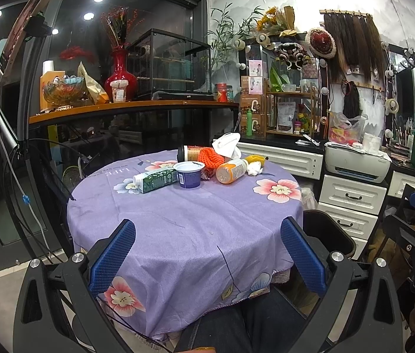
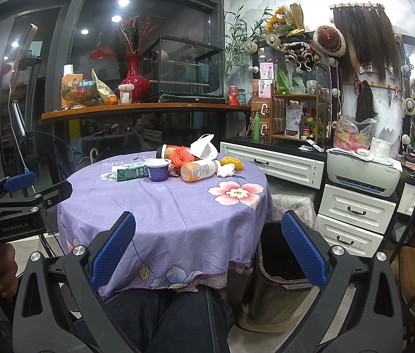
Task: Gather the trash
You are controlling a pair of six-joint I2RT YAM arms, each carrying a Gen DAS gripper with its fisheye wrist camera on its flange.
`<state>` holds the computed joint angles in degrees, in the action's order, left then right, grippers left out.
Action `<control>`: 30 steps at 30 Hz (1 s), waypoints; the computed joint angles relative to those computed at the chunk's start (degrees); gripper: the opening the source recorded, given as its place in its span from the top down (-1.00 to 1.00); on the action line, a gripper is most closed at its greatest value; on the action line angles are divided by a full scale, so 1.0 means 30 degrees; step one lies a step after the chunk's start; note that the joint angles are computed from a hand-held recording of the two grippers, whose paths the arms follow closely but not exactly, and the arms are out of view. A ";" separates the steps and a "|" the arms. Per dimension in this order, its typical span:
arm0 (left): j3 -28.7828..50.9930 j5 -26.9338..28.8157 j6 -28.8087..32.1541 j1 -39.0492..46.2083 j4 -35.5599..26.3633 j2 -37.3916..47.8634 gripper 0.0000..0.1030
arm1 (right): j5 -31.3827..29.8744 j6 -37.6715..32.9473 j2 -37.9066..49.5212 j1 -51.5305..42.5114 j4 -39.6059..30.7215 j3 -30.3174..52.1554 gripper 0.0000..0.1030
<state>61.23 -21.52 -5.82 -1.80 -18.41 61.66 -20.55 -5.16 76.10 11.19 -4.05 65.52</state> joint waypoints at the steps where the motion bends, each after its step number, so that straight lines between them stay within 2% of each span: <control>1: 0.0000 0.0000 0.0000 0.0000 0.0000 0.0000 -0.90 | 0.0000 0.0000 0.0000 0.0000 0.0000 0.0000 -0.91; 30: -0.0714 -0.0457 -0.0168 -0.0540 0.0665 0.0061 -0.90 | 0.0030 0.0024 -0.0058 0.0027 -0.0074 0.0011 -0.91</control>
